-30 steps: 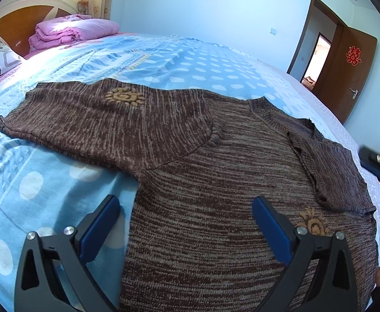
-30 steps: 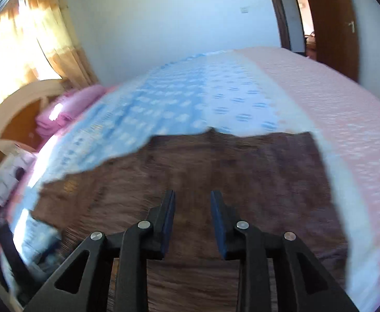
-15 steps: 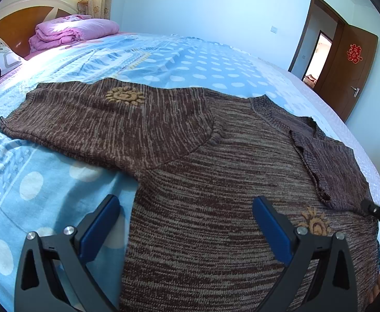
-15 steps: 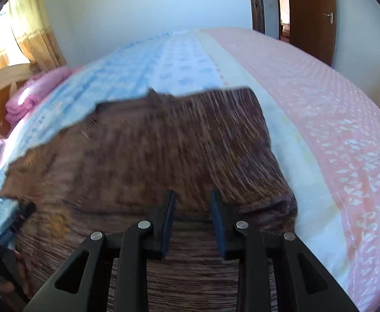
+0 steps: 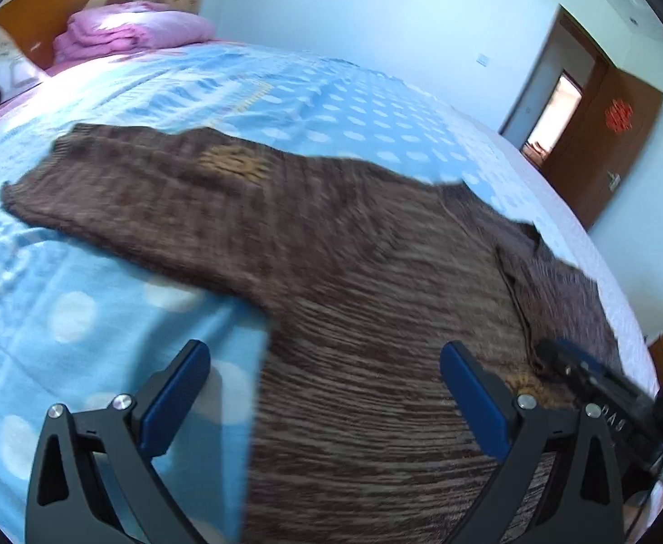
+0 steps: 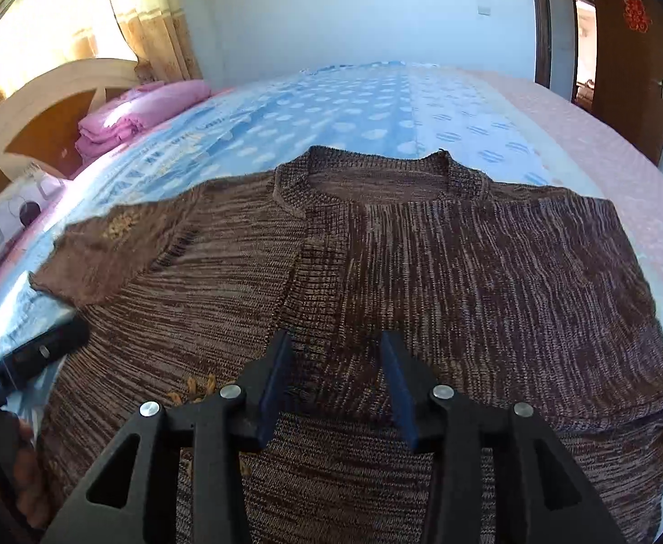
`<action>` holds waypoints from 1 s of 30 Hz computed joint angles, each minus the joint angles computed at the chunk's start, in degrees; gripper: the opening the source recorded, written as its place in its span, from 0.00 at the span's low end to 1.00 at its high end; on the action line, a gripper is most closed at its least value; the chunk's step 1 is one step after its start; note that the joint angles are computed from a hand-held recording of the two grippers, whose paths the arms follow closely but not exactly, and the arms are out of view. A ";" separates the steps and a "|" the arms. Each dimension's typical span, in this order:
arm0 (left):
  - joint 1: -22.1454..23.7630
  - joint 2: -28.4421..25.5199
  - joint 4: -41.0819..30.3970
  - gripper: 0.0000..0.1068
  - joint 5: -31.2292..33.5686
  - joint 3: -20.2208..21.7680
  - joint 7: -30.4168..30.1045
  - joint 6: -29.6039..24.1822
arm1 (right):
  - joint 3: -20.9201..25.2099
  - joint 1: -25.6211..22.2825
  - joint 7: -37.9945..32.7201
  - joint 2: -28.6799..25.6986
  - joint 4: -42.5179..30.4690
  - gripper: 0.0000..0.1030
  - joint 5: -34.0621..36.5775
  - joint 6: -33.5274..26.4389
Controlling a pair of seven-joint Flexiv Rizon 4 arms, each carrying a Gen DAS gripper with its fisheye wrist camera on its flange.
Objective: Fold small clothes
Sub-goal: 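Grasp the other sleeve with the left tool and fold it inward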
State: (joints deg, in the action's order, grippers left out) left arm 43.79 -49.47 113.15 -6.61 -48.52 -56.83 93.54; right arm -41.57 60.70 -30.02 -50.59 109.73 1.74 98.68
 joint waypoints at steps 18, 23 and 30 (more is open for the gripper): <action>-7.39 -5.36 -22.84 0.76 -16.20 13.63 -13.05 -4.65 | 0.87 -0.29 -0.74 -0.45 0.42 0.43 2.40 2.60; -9.13 -5.76 -23.58 0.56 -17.06 14.73 -12.12 -2.60 | 1.54 -0.69 -1.56 -0.53 0.19 0.43 3.72 3.31; -7.95 -6.72 -24.62 0.09 -19.18 12.10 -8.05 -5.26 | 2.94 -1.63 -2.54 -0.48 0.00 0.43 5.50 5.06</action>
